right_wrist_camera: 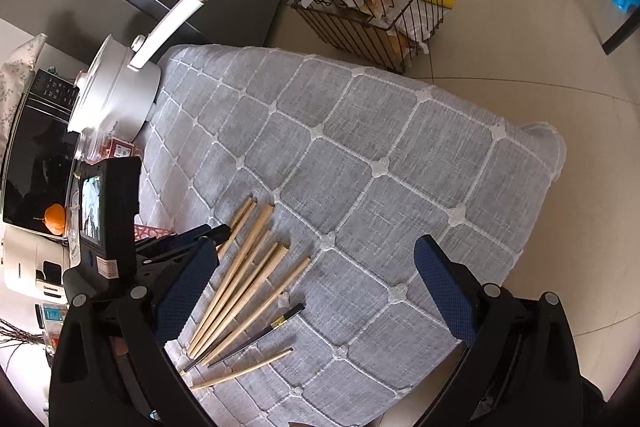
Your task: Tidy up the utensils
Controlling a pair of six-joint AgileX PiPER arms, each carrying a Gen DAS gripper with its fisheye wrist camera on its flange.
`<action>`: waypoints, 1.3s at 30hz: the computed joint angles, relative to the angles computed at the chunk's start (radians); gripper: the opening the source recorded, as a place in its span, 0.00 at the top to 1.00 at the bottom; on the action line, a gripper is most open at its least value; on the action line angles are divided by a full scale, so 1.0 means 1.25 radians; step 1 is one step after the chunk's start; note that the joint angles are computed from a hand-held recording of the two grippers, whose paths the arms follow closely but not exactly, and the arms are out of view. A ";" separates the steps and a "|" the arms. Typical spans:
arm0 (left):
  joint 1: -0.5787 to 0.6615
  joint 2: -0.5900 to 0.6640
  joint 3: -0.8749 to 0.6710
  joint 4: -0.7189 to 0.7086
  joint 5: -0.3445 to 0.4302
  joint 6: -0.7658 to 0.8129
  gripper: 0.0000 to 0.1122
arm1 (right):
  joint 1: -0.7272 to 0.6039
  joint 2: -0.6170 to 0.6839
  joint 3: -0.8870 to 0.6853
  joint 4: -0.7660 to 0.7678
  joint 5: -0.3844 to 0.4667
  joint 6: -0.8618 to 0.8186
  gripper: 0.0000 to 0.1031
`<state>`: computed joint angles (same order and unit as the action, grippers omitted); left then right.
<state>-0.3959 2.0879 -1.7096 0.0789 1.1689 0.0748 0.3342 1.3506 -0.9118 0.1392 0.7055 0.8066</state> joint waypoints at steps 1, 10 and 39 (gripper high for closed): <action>-0.003 0.010 -0.009 0.013 0.011 -0.001 0.83 | -0.001 0.001 0.001 0.000 0.000 -0.002 0.07; -0.009 -0.019 0.070 0.001 -0.060 0.004 0.87 | 0.048 0.025 -0.021 -0.117 0.019 0.087 0.07; 0.406 -0.989 0.739 -0.435 -0.280 0.327 0.96 | 0.272 0.019 -0.046 -0.456 -0.017 0.363 0.07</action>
<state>0.1113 0.8510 -0.7858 -0.4654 0.8186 0.4841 0.6747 1.3745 -0.9690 -0.4311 0.6838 1.2606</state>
